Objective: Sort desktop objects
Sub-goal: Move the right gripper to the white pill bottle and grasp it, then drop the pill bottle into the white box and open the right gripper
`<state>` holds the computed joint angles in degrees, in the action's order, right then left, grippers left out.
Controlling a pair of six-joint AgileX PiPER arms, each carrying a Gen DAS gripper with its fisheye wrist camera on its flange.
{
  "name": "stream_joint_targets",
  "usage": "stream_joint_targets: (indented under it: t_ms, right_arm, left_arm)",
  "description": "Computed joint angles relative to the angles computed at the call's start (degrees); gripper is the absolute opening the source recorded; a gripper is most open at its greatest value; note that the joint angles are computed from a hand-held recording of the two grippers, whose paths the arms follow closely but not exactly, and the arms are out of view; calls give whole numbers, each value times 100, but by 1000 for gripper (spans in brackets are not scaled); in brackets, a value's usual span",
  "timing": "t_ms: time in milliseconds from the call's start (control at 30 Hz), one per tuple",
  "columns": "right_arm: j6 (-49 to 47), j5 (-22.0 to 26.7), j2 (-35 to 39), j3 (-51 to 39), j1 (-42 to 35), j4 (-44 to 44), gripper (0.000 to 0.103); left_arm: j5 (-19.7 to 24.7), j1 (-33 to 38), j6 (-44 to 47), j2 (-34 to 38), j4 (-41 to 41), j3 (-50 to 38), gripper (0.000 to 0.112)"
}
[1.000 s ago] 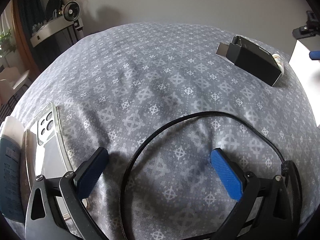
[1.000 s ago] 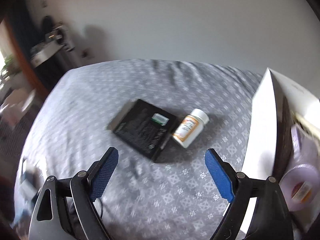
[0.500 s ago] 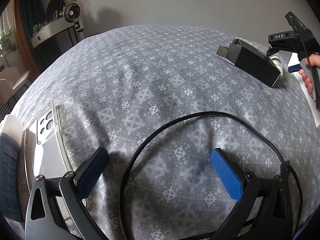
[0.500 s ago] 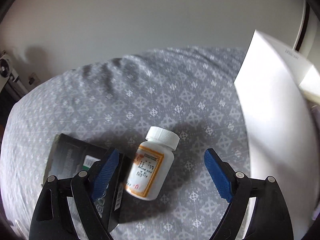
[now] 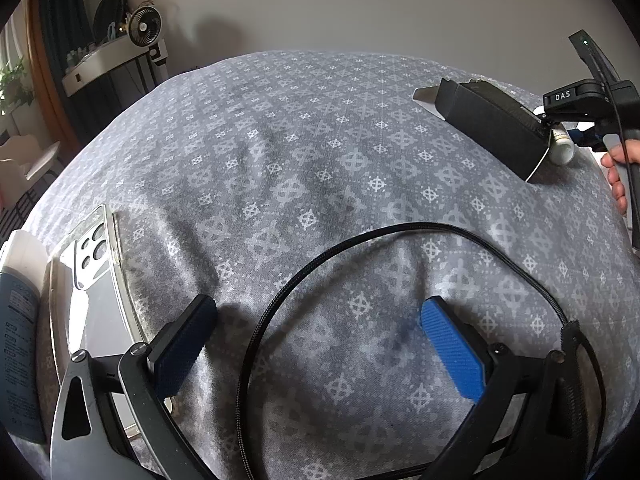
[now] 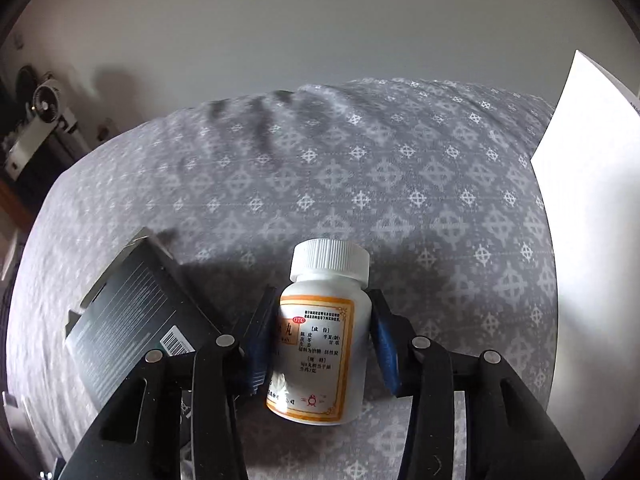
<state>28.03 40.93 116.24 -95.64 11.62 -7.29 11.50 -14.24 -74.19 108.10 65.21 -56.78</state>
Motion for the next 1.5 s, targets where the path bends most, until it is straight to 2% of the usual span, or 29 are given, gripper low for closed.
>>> stream_joint_targets:
  t_ms: [133,300,533,633,800,933,1033,1100,1233,1300,1367,1433,1500]
  right_arm:
    - [156,-437,-764,945,262,-429,40]
    - [-56,-721,-1841,2059,690,-760,40]
    - [279,-433,-3149,2829,1397,-1405,40]
    - [95,-302,-3827,3038,1344,-1083,40]
    - [-331,263,-5194,3405,516,-593,40]
    - [-1479,657,-5758,3435,-1277,96,40]
    - [-2379,559,-5632,3431,-2559,566,40]
    - [-2726,403,-5391,3445,-3047,758,40]
    - [-2773,179,-5106,3561,-3295,966,40]
    - [-2408,86,-5051,3643,-3118,627,41]
    - [-2195,-2,-5104,3753,-3034,396,52]
    - [-1596,-141,-5154,3849,-2797,-208,81]
    - [-1142,-244,-5410,3979,-2623,-721,86]
  left_arm:
    - [-7,-2,18,-25,-27,23,103]
    - [9,-6,-3,-48,-1,46,103]
    - [13,-19,-67,-52,53,59,103]
    - [17,-24,-85,-51,69,60,103]
    - [-7,-5,-59,-60,47,72,103]
    - [2,-9,-59,-61,47,70,103]
    - [5,-10,-28,-58,13,63,103]
    - [12,-13,9,-55,-24,55,103]
    - [33,-10,112,-74,-116,67,103]
    - [55,-24,146,-93,-154,87,103]
    - [100,-24,337,-102,-331,74,103]
    - [161,-68,354,-96,-364,36,103]
    - [172,-56,563,-74,-574,-10,103]
